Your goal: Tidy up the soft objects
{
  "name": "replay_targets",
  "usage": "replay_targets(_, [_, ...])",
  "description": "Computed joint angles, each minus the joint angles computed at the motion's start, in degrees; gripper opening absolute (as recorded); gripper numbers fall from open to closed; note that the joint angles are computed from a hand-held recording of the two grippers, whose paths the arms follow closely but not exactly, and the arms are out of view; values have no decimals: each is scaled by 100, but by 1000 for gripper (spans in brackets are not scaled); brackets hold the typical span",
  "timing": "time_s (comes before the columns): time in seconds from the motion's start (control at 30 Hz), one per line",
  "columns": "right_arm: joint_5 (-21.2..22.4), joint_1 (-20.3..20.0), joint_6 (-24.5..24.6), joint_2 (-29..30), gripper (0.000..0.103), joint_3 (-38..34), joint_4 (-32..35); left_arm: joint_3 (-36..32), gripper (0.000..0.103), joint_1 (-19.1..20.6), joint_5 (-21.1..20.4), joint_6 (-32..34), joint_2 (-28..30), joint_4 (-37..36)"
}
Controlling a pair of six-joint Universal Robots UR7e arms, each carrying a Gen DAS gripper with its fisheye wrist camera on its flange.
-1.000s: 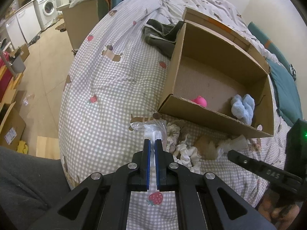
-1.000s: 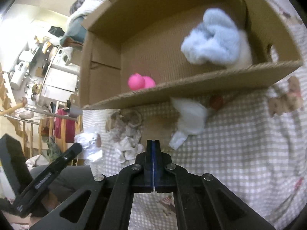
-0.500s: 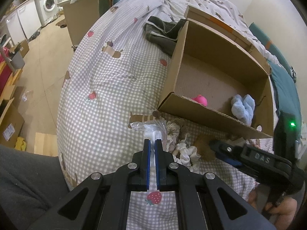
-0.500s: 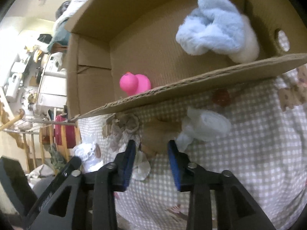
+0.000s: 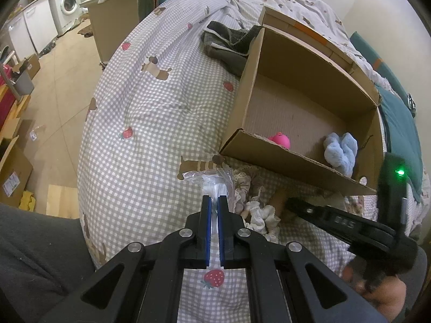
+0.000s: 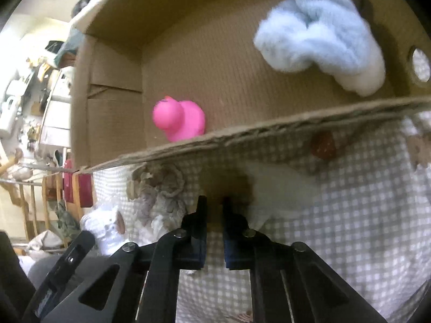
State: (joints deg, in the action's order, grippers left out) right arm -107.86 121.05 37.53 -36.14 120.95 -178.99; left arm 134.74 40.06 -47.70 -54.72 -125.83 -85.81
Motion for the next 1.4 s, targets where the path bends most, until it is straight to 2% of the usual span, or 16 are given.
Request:
replay_targets(0.13, [152, 126, -152, -273, 8, 252, -265, -18, 4, -111, 28, -61, -75, 102])
replay_targets(0.2, [285, 191, -187, -451, 8, 407, -397, -27, 4, -167, -86, -56, -204, 90])
replay_targets(0.4, [547, 395, -260, -955, 8, 808, -660, -75, 4, -627, -62, -412, -499, 556])
replay_targets(0.47, [590, 443, -346, -1085, 8, 919, -809, -98, 4, -850, -30, -530, -578, 733])
replay_targets(0.63, [636, 603, -646, -1450, 8, 1074, -1098, -193, 4, -1760, 109, -958, -637, 1453])
replay_targets(0.77, [692, 614, -776, -1693, 8, 1065, -1200, -295, 4, -1931, 325, -759, -450, 1262])
replay_targets(0.87, [647, 595, -945, -1822, 8, 969, -1127, -351, 4, -1861, 554, -362, -223, 830])
replay_targets(1.0, [515, 496, -1219, -1895, 8, 796, -949, -356, 4, -1453, 720, 444, 229, -117])
replay_targets(1.23, [96, 263, -1839, -1718, 8, 568, -888, -395, 4, -645, 732, 1784, 1159, -1675])
replay_targets(1.4, [0, 30, -1960, -1510, 8, 571, -1082, -443, 4, -210, 641, 2337, 1773, -2335])
